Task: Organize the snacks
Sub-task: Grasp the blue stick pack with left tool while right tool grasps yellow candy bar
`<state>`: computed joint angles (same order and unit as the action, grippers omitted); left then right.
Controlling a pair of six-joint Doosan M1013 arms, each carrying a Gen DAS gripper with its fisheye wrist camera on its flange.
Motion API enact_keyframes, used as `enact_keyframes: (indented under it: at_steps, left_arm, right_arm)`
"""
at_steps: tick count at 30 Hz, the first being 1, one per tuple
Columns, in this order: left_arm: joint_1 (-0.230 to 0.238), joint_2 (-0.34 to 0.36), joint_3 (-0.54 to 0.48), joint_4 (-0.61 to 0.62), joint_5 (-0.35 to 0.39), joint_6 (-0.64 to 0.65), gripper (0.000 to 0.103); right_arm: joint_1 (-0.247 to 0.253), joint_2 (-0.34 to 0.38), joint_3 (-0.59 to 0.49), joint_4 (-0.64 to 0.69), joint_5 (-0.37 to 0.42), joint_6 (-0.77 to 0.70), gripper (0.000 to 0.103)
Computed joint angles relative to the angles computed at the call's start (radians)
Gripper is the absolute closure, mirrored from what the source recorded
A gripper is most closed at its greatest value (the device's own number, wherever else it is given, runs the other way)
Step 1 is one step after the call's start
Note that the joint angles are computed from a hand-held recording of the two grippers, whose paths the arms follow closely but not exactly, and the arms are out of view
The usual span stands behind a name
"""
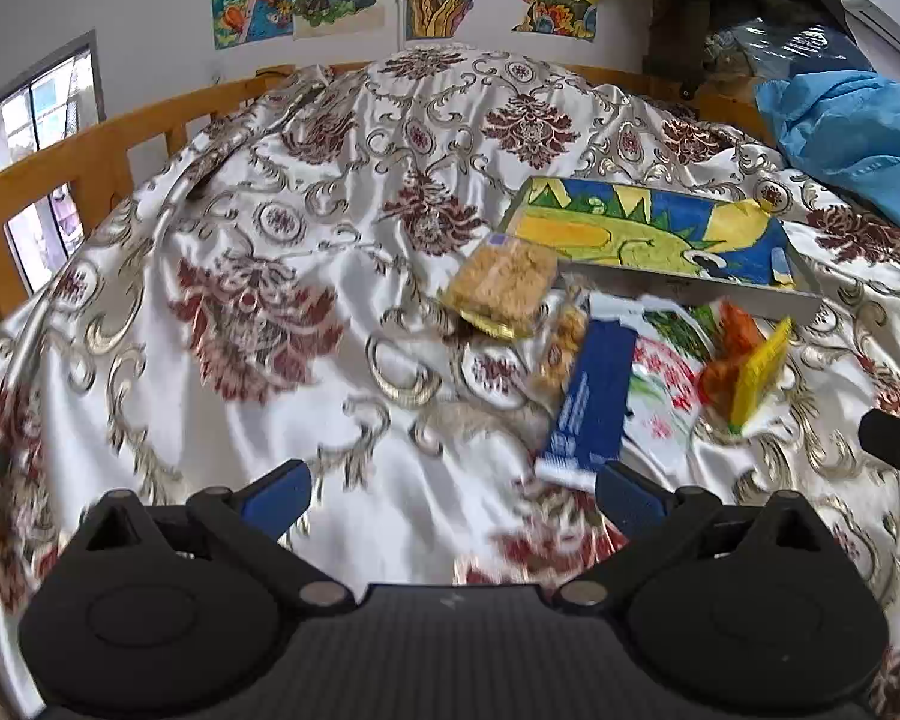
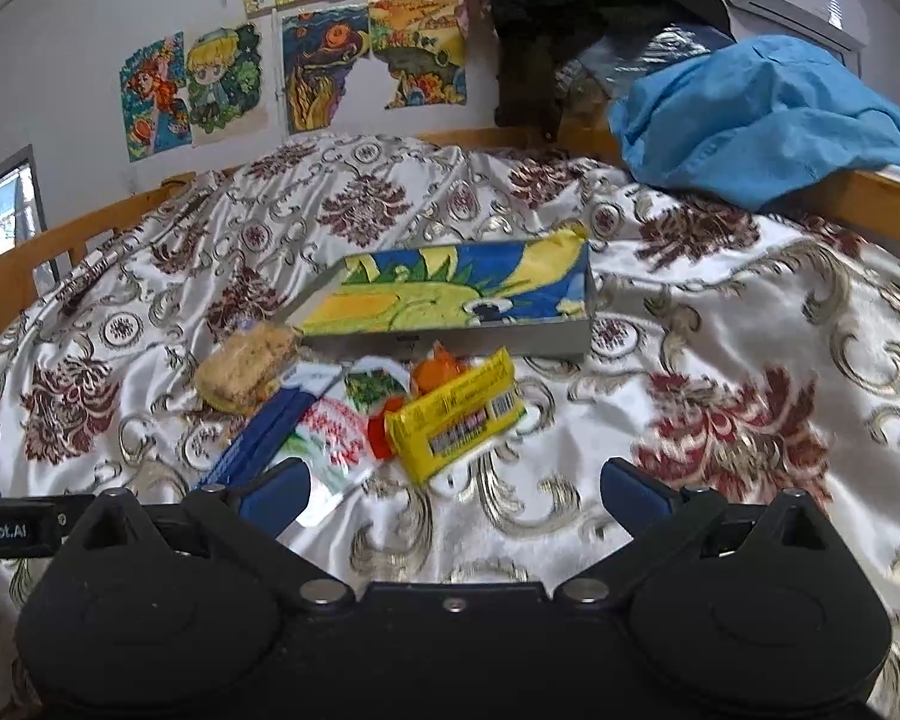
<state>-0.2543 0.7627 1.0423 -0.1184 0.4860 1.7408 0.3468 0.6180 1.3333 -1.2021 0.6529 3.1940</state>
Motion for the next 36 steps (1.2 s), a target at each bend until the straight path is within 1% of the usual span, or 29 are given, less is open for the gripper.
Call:
enact_keyframes:
  at_steps: [2,4,5,8,10,12,16,20,22,25,27,31,32,33,34,35,36]
  left_arm:
    - [-0.001,0.020,-0.033,-0.014,0.001,0.024,0.000]
    - [0.001,0.042,-0.066,-0.061,0.001,0.091,0.000]
    - [0.002,0.056,-0.089,-0.082,0.013,0.119,0.000]
    - [0.005,0.102,-0.167,-0.145,0.073,0.193,0.000]
    - [0.007,0.140,-0.233,-0.171,0.138,0.220,0.000]
    - [0.007,0.173,-0.288,-0.199,0.187,0.244,0.000]
    - [0.008,0.234,-0.388,-0.258,0.284,0.313,0.000]
    - [0.004,0.266,-0.433,-0.291,0.319,0.389,0.001]
    - [0.003,0.281,-0.458,-0.301,0.344,0.419,0.002]
    - [0.000,0.309,-0.512,-0.283,0.398,0.425,0.011]
    - [0.001,0.331,-0.554,-0.281,0.439,0.405,0.020]
    - [0.009,0.364,-0.621,-0.320,0.516,0.387,0.030]
    - [0.009,0.366,-0.625,-0.324,0.520,0.384,0.035]
    - [0.009,0.371,-0.635,-0.322,0.530,0.378,0.043]
    - [0.010,0.378,-0.651,-0.330,0.548,0.374,0.046]
    - [0.012,0.381,-0.658,-0.341,0.561,0.372,0.052]
    - [0.015,0.386,-0.668,-0.355,0.575,0.368,0.059]
  right_arm:
    - [-0.011,0.009,-0.011,-0.008,-0.026,-0.032,0.001]
    - [-0.019,0.020,-0.024,-0.012,-0.044,-0.079,0.001]
    - [-0.023,0.026,-0.032,-0.007,-0.050,-0.105,0.001]
    - [-0.037,0.038,-0.053,0.072,-0.093,-0.237,0.001]
    - [-0.043,0.052,-0.074,0.127,-0.088,-0.317,0.001]
    - [-0.047,0.067,-0.093,0.147,-0.065,-0.349,0.001]
    - [-0.063,0.095,-0.124,0.185,-0.054,-0.385,0.001]
    - [-0.081,0.128,-0.162,0.225,-0.071,-0.457,0.001]
    - [-0.090,0.146,-0.185,0.245,-0.085,-0.498,0.003]
    - [-0.100,0.172,-0.219,0.286,-0.084,-0.542,0.007]
    - [-0.106,0.183,-0.236,0.321,-0.083,-0.548,0.010]
    - [-0.109,0.194,-0.249,0.343,-0.092,-0.528,0.011]
    - [-0.108,0.197,-0.250,0.342,-0.095,-0.526,0.012]
    - [-0.105,0.199,-0.251,0.335,-0.092,-0.518,0.016]
    - [-0.103,0.202,-0.253,0.330,-0.086,-0.510,0.020]
    - [-0.102,0.203,-0.252,0.328,-0.083,-0.504,0.022]
    - [-0.100,0.203,-0.251,0.325,-0.081,-0.496,0.028]
